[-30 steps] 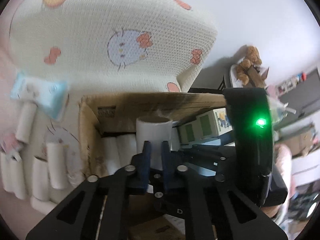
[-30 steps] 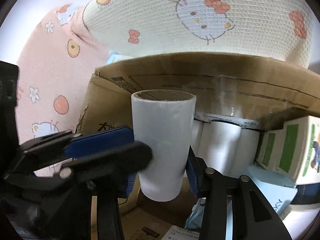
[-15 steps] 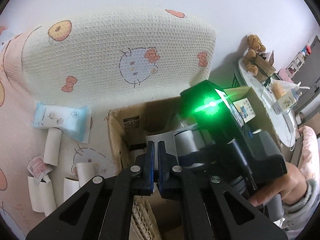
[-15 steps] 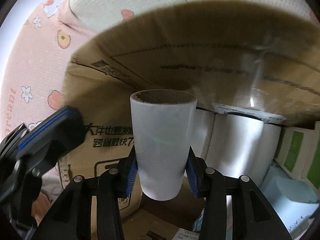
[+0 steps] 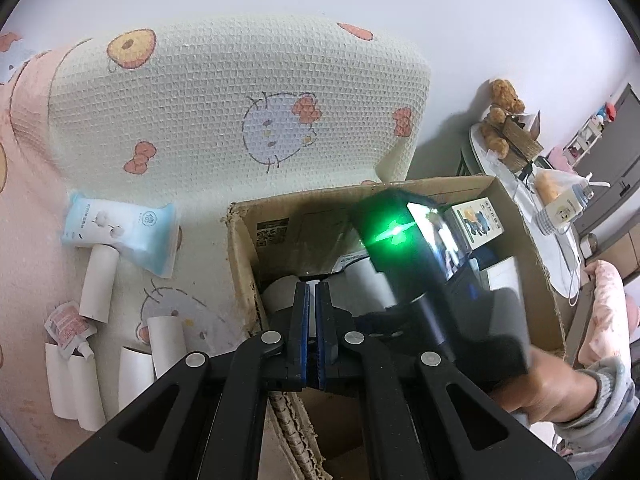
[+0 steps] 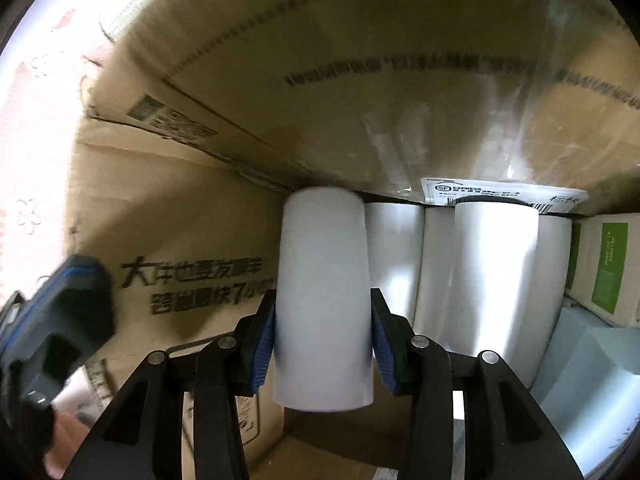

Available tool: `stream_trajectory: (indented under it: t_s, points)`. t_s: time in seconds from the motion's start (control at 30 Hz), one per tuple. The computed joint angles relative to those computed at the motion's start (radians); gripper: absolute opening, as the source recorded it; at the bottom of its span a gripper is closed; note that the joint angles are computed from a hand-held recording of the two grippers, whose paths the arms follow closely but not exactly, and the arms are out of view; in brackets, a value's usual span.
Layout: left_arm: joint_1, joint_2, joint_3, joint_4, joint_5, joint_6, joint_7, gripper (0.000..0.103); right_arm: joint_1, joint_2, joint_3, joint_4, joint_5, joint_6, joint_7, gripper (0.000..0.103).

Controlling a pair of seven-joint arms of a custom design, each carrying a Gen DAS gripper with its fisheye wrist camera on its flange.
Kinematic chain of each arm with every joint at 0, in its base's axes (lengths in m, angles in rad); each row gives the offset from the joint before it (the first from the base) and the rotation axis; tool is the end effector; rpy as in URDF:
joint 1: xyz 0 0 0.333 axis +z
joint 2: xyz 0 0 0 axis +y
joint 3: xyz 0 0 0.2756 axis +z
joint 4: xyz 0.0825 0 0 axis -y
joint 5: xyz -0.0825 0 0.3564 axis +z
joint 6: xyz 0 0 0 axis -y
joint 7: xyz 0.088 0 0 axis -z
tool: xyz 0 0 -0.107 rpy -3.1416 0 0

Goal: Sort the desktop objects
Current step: 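Lower the held tube among the tubes in the box and open the right gripper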

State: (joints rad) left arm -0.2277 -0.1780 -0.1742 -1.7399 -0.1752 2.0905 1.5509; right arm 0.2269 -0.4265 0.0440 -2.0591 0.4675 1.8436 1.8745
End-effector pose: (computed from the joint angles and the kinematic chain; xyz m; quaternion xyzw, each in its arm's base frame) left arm 0.4709 -0.2187 0.6555 -0.5555 0.7870 -0.2555 0.0826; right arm 0.4050 0.1529 0.5998 -0.6457 0.7241 0.1435 0.1953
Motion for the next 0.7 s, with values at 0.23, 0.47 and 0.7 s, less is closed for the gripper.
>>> stream_trajectory:
  t_s: [0.23,0.47,0.7]
  points:
    - [0.005,0.000,0.004,-0.002,-0.007,-0.009,0.001,0.003,0.010,-0.029,0.042,-0.040,-0.072,0.059,0.023,0.040]
    - [-0.002,0.013,-0.009,0.024,0.038,-0.042,0.010,0.010,0.008,-0.063,0.045,-0.057,-0.110,0.080,0.053,0.045]
    - [-0.008,0.037,-0.020,0.095,0.065,-0.074,0.001,0.035,0.012,-0.103,0.025,0.007,-0.175,-0.061,-0.054,0.052]
